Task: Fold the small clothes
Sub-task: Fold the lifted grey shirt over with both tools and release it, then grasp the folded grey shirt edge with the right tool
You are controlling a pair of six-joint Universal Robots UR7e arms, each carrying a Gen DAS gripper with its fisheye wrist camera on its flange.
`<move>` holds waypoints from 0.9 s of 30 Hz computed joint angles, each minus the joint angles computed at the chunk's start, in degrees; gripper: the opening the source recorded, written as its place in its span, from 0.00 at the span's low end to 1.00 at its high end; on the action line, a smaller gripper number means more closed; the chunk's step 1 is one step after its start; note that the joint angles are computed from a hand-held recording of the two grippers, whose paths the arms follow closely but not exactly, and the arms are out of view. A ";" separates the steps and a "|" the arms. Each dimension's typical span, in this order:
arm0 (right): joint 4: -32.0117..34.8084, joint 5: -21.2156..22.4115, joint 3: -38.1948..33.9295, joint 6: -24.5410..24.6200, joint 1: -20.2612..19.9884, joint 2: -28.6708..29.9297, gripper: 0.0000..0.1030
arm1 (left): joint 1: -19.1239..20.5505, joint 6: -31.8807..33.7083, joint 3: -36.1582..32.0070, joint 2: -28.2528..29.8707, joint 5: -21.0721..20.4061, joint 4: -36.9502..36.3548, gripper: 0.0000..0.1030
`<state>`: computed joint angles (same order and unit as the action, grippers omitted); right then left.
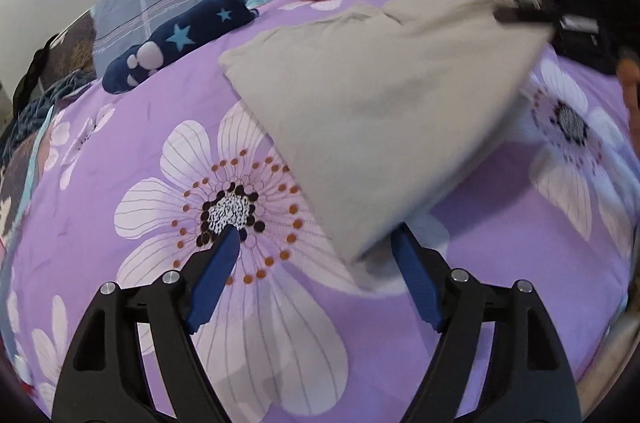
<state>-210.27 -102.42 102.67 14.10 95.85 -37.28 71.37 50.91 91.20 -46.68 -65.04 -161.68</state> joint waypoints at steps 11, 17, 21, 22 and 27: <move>8.09 -10.74 1.23 2.25 -0.34 0.05 0.04 | 1.62 -2.52 -0.11 -0.39 2.80 -1.94 0.78; 2.53 -20.94 1.66 -4.95 3.30 0.64 0.20 | 2.51 -6.62 -0.60 -3.53 1.20 3.05 0.53; -6.39 -24.45 -2.63 -20.17 6.60 4.24 0.20 | 2.37 -7.37 -1.04 -5.26 -7.63 5.88 0.36; -8.25 -24.34 -4.19 -23.01 7.00 5.60 0.20 | 2.13 -6.71 -0.70 -4.95 -9.95 4.32 0.36; -0.85 -19.36 -6.38 -22.14 5.35 6.57 0.21 | 1.04 -6.74 -2.24 -0.28 -10.49 3.13 0.36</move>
